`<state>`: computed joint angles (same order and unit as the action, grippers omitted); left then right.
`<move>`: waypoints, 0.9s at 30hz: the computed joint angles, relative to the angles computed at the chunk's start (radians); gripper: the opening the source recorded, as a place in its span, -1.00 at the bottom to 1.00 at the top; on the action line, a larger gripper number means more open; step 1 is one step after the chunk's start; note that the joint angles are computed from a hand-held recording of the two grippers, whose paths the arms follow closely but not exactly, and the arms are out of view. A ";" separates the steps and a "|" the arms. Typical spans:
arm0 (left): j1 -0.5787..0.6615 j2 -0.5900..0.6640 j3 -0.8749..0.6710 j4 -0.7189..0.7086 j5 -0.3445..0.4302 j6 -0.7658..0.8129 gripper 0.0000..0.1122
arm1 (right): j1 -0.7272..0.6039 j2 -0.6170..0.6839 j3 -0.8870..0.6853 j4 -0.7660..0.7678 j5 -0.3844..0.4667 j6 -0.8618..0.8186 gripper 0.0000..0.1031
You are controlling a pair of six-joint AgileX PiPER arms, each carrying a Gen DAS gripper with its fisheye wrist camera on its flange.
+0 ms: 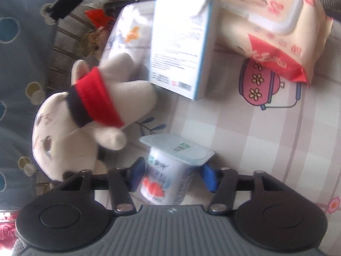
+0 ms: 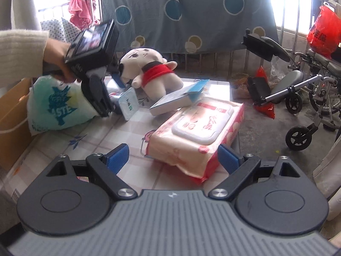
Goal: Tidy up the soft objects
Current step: 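Grasp the strawberry yogurt cup with the left tool while the right grasps the white-blue medicine box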
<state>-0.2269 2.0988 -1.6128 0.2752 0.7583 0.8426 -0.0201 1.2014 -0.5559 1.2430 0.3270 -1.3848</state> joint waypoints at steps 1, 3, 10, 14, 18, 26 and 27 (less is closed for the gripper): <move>-0.010 0.013 0.003 0.035 -0.012 -0.022 0.06 | -0.006 0.023 -0.023 0.002 0.006 0.000 0.75; -0.011 0.033 -0.016 0.012 -0.016 0.004 -0.04 | -0.022 0.072 -0.071 0.041 0.026 -0.034 0.75; 0.025 0.054 -0.074 -0.091 0.021 -0.001 -0.09 | -0.019 0.382 -0.427 -0.073 0.138 0.201 0.76; 0.036 0.057 -0.089 -0.123 0.031 0.006 -0.08 | -0.014 0.595 -0.714 -0.240 0.220 0.552 0.73; 0.043 0.056 -0.094 -0.137 0.036 0.012 -0.07 | -0.013 0.756 -0.918 -0.365 0.291 0.878 -0.33; 0.036 0.024 -0.041 -0.100 0.016 -0.096 -0.09 | -0.004 0.747 -0.792 -0.171 0.219 0.796 -0.89; 0.035 0.022 -0.047 -0.104 0.038 -0.119 -0.09 | -0.014 0.740 -0.777 -0.136 0.253 0.780 -0.92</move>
